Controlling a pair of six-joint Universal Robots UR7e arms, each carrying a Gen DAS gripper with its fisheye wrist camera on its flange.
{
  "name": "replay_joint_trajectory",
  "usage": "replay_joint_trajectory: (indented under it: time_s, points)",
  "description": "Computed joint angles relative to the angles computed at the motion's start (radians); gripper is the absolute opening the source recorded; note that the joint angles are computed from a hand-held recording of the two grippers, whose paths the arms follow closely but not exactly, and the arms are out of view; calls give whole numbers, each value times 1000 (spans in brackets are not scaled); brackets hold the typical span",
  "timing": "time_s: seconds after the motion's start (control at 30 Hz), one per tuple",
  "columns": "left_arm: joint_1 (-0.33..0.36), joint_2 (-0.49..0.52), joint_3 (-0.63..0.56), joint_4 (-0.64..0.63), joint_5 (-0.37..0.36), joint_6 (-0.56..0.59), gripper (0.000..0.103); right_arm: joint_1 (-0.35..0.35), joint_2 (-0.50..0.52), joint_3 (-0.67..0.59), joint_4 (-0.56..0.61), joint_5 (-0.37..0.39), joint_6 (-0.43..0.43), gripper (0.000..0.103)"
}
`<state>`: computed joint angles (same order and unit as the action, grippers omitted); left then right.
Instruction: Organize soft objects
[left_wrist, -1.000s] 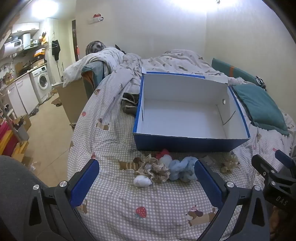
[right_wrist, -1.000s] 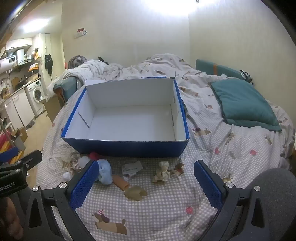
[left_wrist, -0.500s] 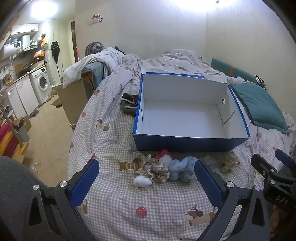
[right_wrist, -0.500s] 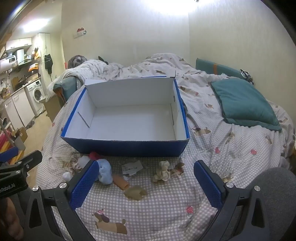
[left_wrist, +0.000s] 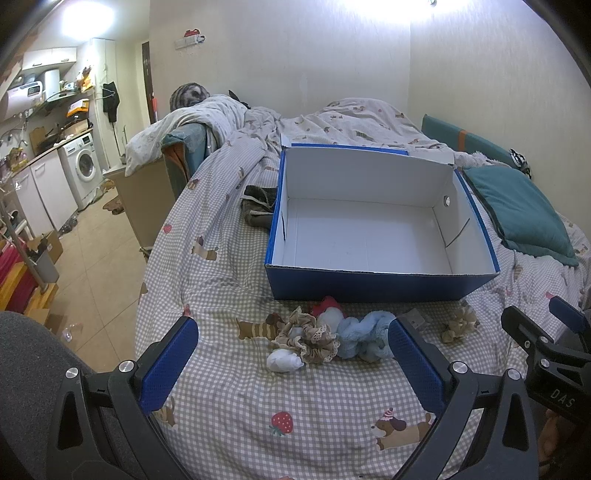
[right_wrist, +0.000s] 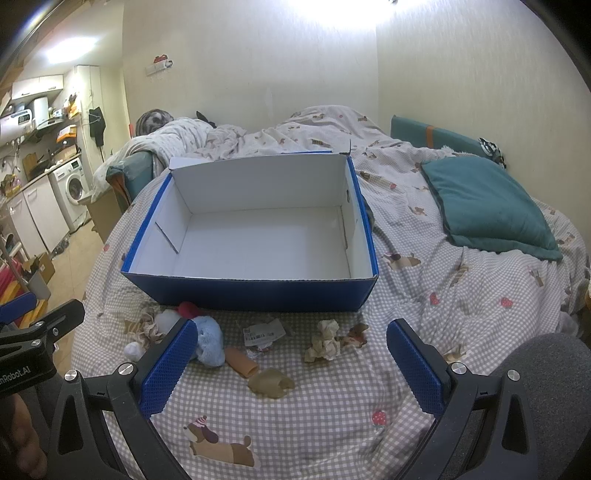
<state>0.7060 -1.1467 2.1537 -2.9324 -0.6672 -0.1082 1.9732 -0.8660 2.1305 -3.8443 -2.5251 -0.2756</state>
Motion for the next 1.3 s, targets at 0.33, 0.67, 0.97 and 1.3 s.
replay_joint_trajectory:
  time_s: [0.33, 0.67, 0.97, 1.3]
  points:
    - [0, 0, 0, 0, 0, 0, 103, -1, -1, 0, 2, 1, 2, 103]
    - [-1, 1, 0, 1, 2, 0, 103, -1, -1, 1, 4, 1, 4, 103]
    - [-2, -5, -2, 11, 2, -1, 103, -1, 2, -4, 7, 1, 5, 103]
    - [-2, -4, -2, 7, 9, 2, 103, -1, 1, -1, 10, -1, 7, 103]
